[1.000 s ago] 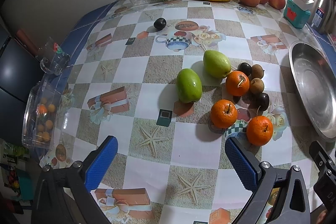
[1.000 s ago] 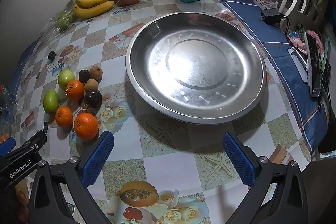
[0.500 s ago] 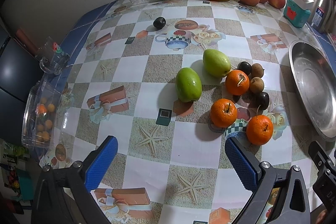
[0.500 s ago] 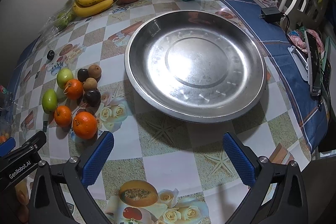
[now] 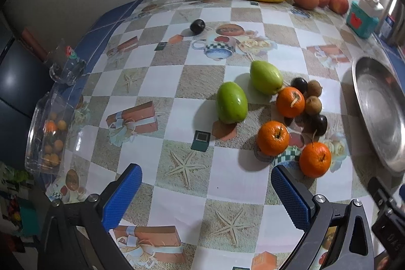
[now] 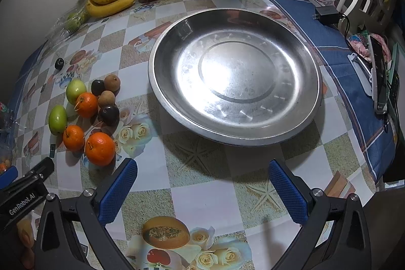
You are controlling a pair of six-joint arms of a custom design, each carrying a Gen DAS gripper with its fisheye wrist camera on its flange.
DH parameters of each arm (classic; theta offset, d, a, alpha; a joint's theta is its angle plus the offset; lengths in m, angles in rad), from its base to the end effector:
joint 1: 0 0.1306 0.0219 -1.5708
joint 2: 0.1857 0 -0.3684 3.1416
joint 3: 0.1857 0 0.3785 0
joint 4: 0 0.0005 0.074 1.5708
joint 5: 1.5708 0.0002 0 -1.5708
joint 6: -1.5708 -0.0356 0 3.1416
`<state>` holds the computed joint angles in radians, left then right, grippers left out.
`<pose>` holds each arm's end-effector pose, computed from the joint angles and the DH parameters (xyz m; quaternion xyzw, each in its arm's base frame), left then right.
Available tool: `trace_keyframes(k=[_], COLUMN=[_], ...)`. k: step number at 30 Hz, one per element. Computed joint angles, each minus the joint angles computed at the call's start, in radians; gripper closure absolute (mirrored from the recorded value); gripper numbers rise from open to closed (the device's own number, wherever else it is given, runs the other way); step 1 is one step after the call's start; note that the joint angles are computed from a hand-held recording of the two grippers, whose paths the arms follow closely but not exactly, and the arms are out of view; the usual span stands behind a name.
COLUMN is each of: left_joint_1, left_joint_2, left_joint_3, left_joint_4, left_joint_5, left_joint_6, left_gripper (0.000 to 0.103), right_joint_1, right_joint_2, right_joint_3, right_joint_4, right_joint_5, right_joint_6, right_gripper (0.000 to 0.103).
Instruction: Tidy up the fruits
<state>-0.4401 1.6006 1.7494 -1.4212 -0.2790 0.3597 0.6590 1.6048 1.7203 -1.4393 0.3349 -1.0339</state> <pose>0.4623 -0.2074 0.4431 0.0187 0.9793 0.0693 0.1891 0.4062 0.2991 0.4294 0.2025 0.9575 -0.0186 0.2044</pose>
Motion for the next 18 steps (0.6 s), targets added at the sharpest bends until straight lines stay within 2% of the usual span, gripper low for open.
trace_keyframes(k=[1,4,5,6,8,12,18], left_joint_1=[0.003,0.015,0.018,0.028,0.039,0.038,0.065], left_joint_2=[0.003,0.017,0.021,0.027,0.040,0.093,0.152], left_joint_3=[0.003,0.020,0.027,0.038,0.061,0.130,0.198], left_joint_4=[-0.005,-0.027,-0.032,-0.034,-0.034,-0.073,-0.098], left_joint_5=[-0.001,0.004,0.017,0.062,0.109,0.095,0.148], left_joint_6=[0.010,0.029,0.032,0.038,0.046,0.051,0.079], left_gripper=[0.000,0.000,0.000,0.000,0.000,0.000,0.000], right_joint_1=[0.001,0.002,0.002,0.000,-0.006,-0.021,-0.023], right_joint_2=[0.014,0.024,0.031,0.043,0.057,0.085,0.152], right_joint_3=[0.018,0.030,0.039,0.053,0.070,0.102,0.176], right_joint_4=[-0.031,-0.021,-0.024,-0.037,-0.046,-0.050,-0.042], right_joint_5=[0.011,0.013,0.015,0.019,-0.005,-0.057,-0.107], right_joint_6=[0.001,0.022,0.030,0.036,0.041,0.043,0.087], right_gripper=[0.000,0.000,0.000,0.000,0.000,0.000,0.000])
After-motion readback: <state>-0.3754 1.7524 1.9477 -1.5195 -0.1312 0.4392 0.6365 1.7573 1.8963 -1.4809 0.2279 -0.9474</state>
